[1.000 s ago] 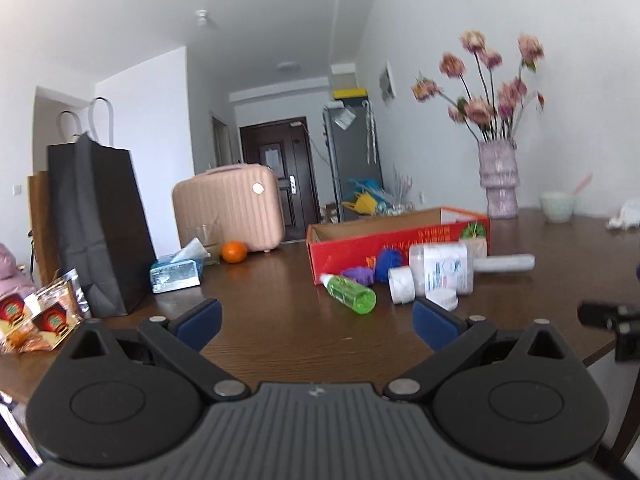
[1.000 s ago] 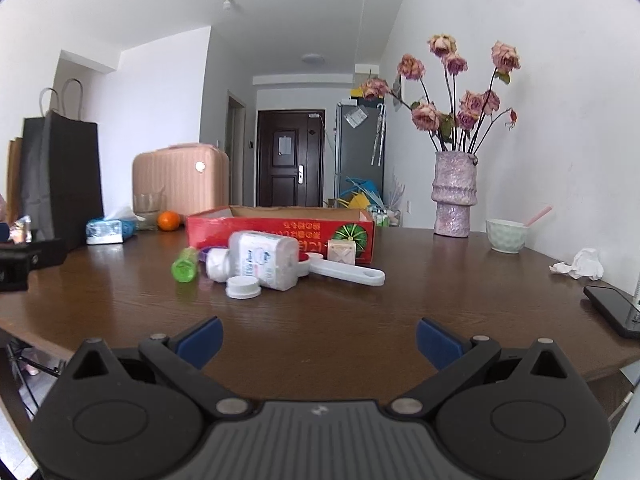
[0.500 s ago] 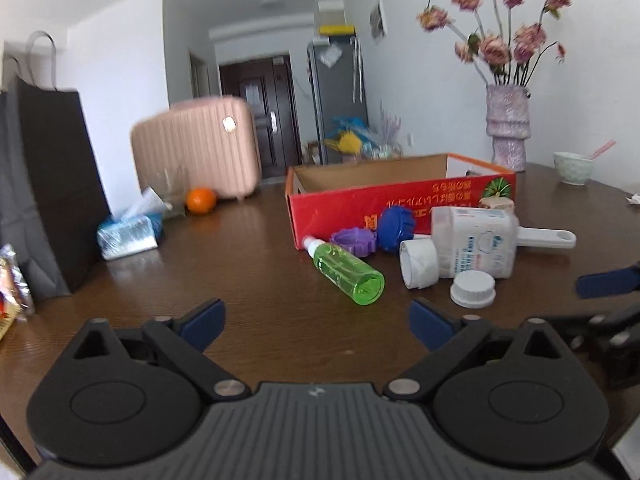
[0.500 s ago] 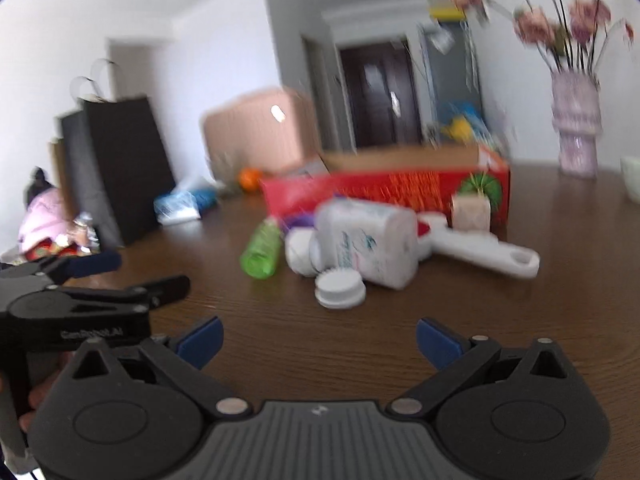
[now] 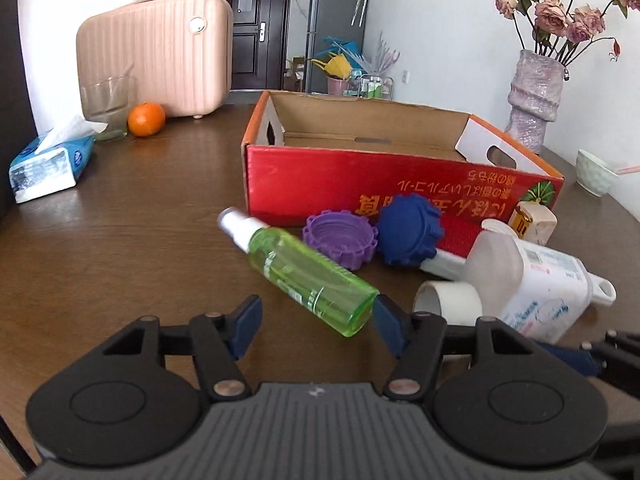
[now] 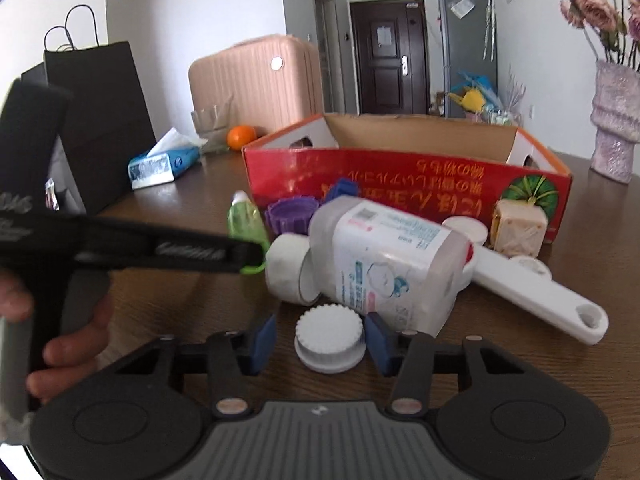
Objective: Organize rigid objects
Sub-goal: 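Move the left gripper to the green spray bottle while the right gripper approaches the white ridged cap, then close the left gripper on the green bottle while the right gripper closes on the white cap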
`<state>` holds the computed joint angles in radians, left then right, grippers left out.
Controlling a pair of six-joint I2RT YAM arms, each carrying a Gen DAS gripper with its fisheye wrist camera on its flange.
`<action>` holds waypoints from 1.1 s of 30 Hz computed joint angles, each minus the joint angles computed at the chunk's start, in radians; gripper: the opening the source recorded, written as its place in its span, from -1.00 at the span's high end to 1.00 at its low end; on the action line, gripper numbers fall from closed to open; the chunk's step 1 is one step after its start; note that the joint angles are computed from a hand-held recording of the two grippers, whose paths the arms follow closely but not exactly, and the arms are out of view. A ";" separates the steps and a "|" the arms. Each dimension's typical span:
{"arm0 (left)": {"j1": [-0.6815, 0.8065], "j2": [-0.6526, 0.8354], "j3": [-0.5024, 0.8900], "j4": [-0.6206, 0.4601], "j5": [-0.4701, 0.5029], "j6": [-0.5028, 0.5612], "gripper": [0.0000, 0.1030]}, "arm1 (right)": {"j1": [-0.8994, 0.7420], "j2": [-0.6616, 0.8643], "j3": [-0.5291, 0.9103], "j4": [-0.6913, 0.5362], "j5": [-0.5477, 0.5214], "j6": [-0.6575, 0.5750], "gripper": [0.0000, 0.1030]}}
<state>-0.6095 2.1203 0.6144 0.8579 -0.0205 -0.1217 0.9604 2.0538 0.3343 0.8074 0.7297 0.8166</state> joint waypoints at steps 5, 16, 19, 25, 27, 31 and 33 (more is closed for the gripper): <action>0.016 0.003 -0.012 0.108 0.041 -0.063 -0.71 | 0.009 0.005 -0.011 0.017 0.005 -0.012 0.13; -0.003 0.019 0.068 -0.044 -0.095 -0.119 0.24 | 0.087 -0.008 -0.043 -0.046 0.091 0.062 0.31; 0.001 -0.019 -0.074 0.077 -0.093 -0.048 0.39 | 0.152 -0.038 -0.075 -0.107 0.129 0.140 0.31; -0.054 -0.006 -0.331 0.383 -0.153 0.074 0.37 | 0.291 -0.033 -0.102 -0.233 0.216 0.338 0.30; -0.094 0.041 -0.320 0.438 -0.207 0.111 0.31 | 0.298 0.002 -0.090 -0.222 0.239 0.345 0.30; -0.077 0.008 -0.264 0.316 -0.171 0.057 -0.29 | 0.314 0.030 -0.050 -0.298 0.273 0.420 0.25; -0.068 -0.001 -0.246 0.277 -0.163 0.041 -0.15 | 0.314 0.027 -0.022 -0.386 0.280 0.480 0.17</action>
